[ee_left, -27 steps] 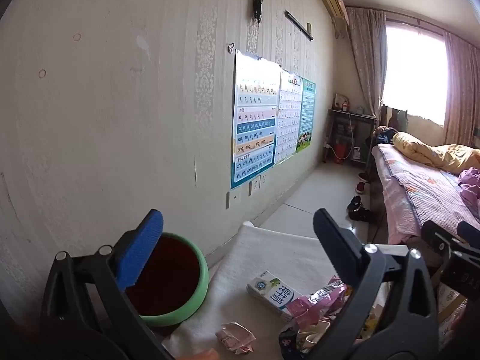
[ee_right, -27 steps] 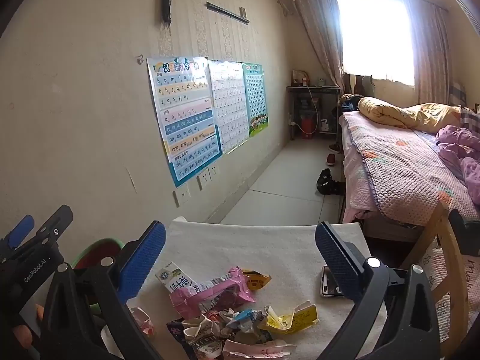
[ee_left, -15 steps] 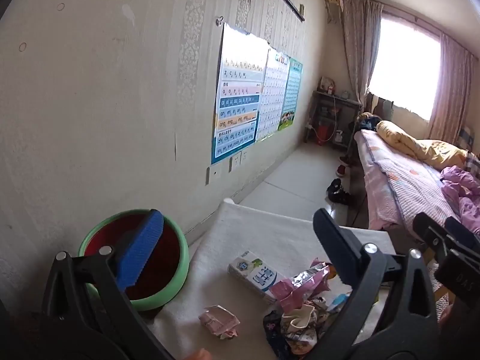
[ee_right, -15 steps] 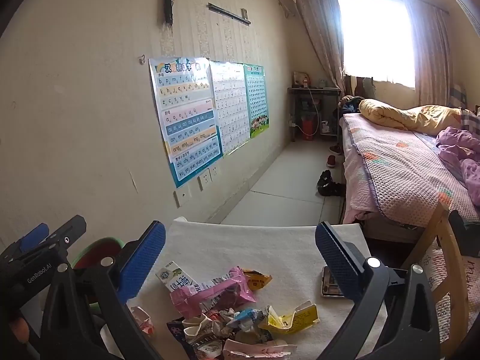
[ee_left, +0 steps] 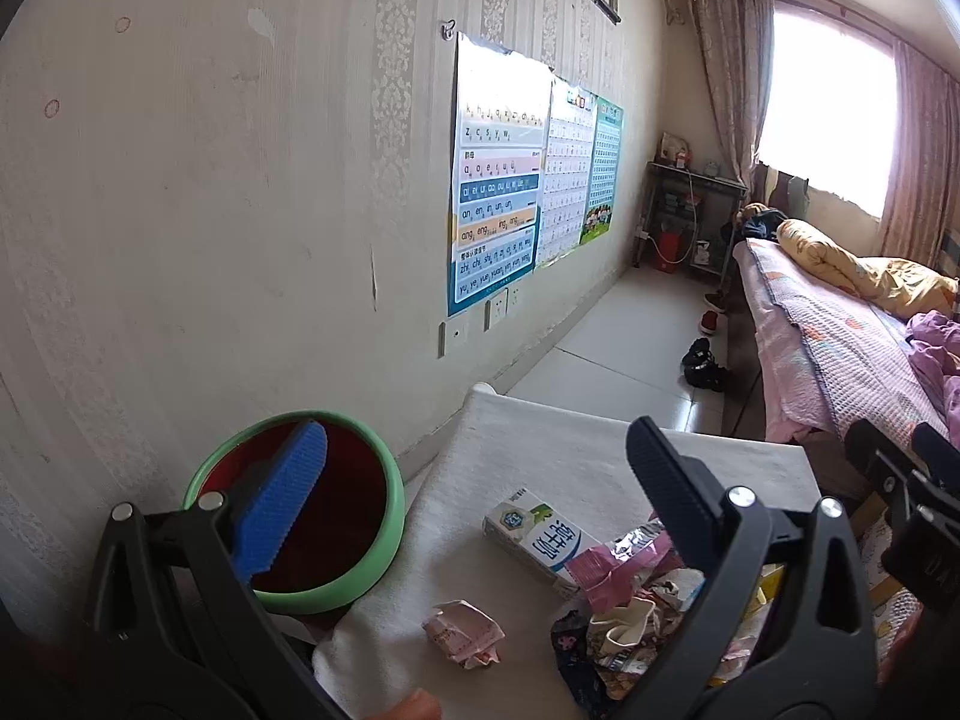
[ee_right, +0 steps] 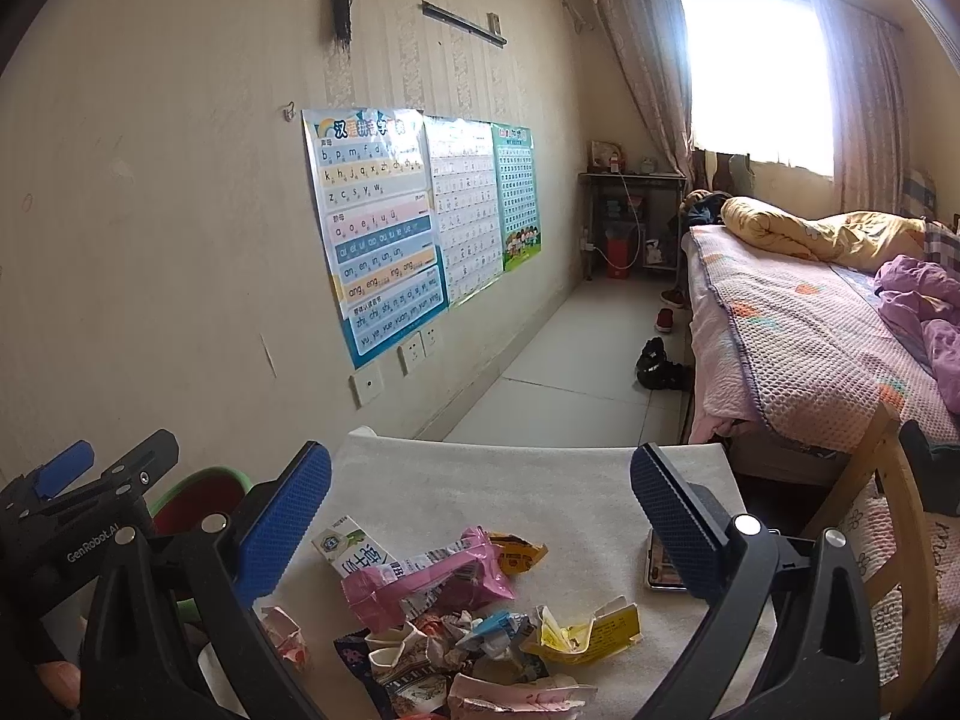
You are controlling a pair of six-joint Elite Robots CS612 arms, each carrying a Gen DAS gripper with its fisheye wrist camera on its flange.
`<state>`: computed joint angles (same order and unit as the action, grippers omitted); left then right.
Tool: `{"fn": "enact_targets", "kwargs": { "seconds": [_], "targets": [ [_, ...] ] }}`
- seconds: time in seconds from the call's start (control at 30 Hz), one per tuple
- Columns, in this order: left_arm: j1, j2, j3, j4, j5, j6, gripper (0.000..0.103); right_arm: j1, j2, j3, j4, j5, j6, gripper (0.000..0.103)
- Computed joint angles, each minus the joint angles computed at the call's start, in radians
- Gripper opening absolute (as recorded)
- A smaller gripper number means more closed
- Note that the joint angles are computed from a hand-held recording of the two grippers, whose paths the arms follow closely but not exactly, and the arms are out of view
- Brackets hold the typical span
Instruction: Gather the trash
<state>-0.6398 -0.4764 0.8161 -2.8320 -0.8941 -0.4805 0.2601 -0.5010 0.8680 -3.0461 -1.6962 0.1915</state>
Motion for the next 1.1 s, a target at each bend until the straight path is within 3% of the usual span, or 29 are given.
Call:
{"fn": "enact_targets", "kwargs": {
  "seconds": [0.13,0.4,1.1],
  "targets": [
    [-0.003,0.006,-0.028,0.034,0.036,0.004,0.098,0.001,0.001,-0.001,0.002,0.001,-0.004,0.096],
    [0.001,0.005,-0.027,0.033,0.003,0.017,0.098,0.002,0.0,0.001,0.007,0.003,-0.009,0.096],
    [0.004,0.005,-0.032,0.069,0.017,-0.015,0.098,0.001,0.004,-0.002,0.023,0.0,0.0,0.096]
  ]
}}
